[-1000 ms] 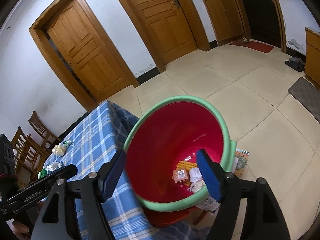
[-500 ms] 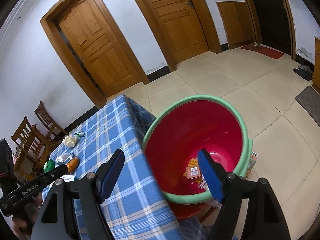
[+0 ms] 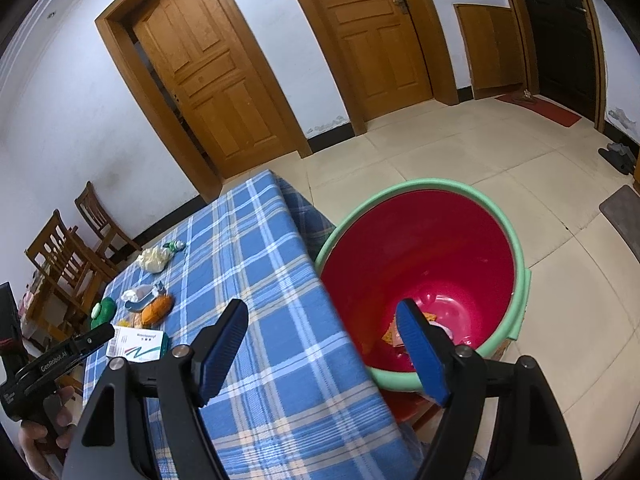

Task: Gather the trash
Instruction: 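Move both open tools back over the table items, then grasp the white medicine box with the left tool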

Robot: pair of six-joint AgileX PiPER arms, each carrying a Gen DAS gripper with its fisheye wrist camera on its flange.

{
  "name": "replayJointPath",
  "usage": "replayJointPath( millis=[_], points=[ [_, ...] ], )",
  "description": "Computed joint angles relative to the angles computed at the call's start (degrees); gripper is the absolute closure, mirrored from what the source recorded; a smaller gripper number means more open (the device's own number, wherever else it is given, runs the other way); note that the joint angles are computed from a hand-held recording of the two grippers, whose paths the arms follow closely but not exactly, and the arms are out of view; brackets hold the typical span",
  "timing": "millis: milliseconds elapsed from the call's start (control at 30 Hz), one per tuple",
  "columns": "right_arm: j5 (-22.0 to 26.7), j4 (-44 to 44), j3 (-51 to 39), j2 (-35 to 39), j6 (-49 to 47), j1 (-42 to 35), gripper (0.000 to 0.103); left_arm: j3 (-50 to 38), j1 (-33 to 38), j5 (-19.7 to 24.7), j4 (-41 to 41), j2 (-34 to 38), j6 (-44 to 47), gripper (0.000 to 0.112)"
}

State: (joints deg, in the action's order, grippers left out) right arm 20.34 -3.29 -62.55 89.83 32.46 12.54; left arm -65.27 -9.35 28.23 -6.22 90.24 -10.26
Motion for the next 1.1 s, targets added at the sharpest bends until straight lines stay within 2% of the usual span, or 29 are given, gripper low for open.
replayJointPath(
  millis=[433,600,767,867,1000,1100],
  points=[
    [3.2,-5.2,-2.6,2.3,5.2,4.0,0.024,4.0,7.2,-1.9,-7.5,0.5,6.6,0.057],
    [3.7,-5.9,-3.0,2.9,6.1,4.7,0.024,4.4,8.7,-2.0,-14.9,2.2,12.9,0.057],
    [4.1,-5.3,-3.3,3.6,5.6,4.8,0.024,4.4,10.7,-1.1,-26.4,3.8,22.2,0.058],
    [4.1,-4.5,-3.4,3.7,4.9,4.8,0.024,5.2,12.3,0.0,-36.9,4.3,32.3,0.067],
    [4.2,-4.0,-3.7,3.9,4.4,5.1,0.024,5.5,12.8,0.8,-42.4,4.8,37.2,0.08],
    [4.3,-3.9,-4.0,4.0,4.3,5.3,0.024,6.0,13.3,1.2,-47.4,4.8,42.0,0.084]
  ],
)
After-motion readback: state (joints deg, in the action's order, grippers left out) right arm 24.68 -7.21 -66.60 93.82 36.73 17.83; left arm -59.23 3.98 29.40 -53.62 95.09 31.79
